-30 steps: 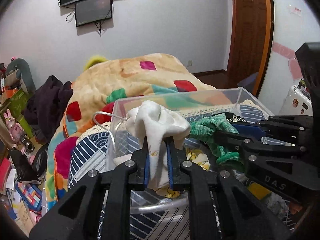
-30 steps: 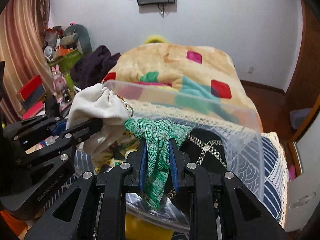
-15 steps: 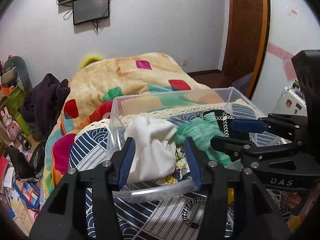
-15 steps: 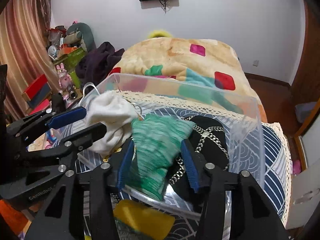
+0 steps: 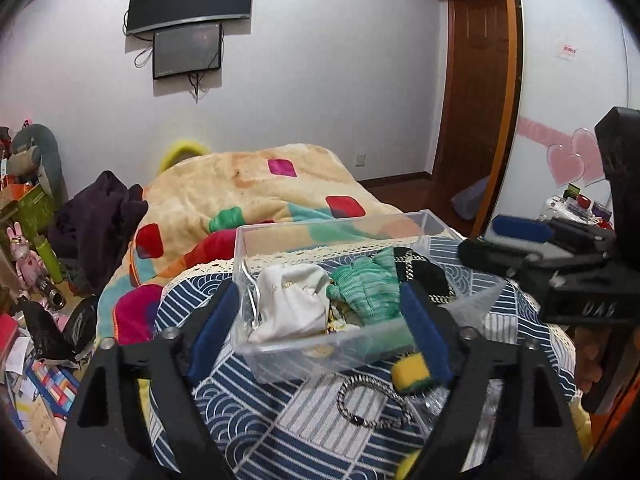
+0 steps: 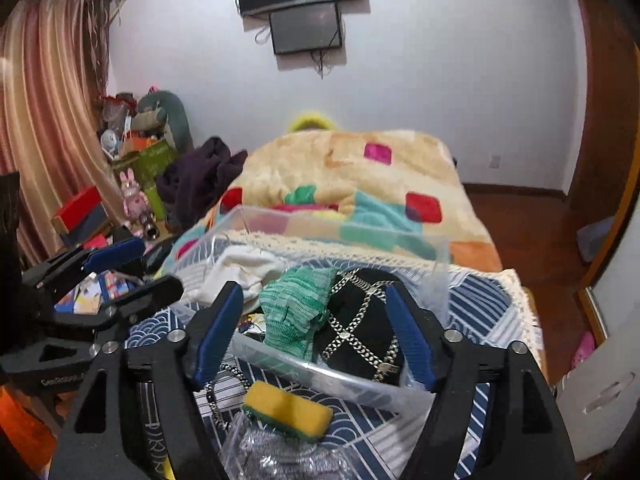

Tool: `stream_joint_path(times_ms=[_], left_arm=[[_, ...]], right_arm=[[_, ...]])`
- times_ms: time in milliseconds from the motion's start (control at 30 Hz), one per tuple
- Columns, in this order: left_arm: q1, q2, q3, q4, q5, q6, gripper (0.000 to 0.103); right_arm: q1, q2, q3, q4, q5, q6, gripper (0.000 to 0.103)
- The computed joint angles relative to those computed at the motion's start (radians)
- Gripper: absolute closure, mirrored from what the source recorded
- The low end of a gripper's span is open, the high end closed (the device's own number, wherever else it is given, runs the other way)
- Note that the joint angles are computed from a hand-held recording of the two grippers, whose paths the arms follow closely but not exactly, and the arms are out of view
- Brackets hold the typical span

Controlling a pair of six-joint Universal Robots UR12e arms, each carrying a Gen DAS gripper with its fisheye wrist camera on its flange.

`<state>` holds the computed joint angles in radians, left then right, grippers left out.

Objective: Organize soft objects
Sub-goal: 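Grasp the yellow felt ball with the left tool while the right tool grasps the silver foil bag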

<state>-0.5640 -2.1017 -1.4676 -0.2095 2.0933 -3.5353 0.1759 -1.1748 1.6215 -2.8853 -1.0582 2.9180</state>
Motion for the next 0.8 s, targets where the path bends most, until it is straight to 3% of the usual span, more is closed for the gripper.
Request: stream_joint_path(times_ms=[67, 267, 633, 800], left_arm=[[-0.008, 0.009, -0.015, 0.004, 0.002, -0.004, 0.009], [-0.026, 0.021, -0.044, -0.02, -0.023, -0.023, 0.005], [-0.042, 0.012, -0.074, -0.103, -0.141, -0.112, 0.005], [-0.044, 0.004, -0.086, -0.092, -0.19, -0.134, 0.005]], right_arm=[[-0.007, -0.012, 0.023, -0.047, 0.003, 0.021, 0.02], [-0.013, -0.038, 0.076, -0.094, -0.032, 0.023, 0.016], [-0.014, -0.063, 0.154, 0.026, -0.07, -0.022, 0.016], [-0.017, -0.066, 0.173, 0.081, -0.066, -0.033, 0.016]])
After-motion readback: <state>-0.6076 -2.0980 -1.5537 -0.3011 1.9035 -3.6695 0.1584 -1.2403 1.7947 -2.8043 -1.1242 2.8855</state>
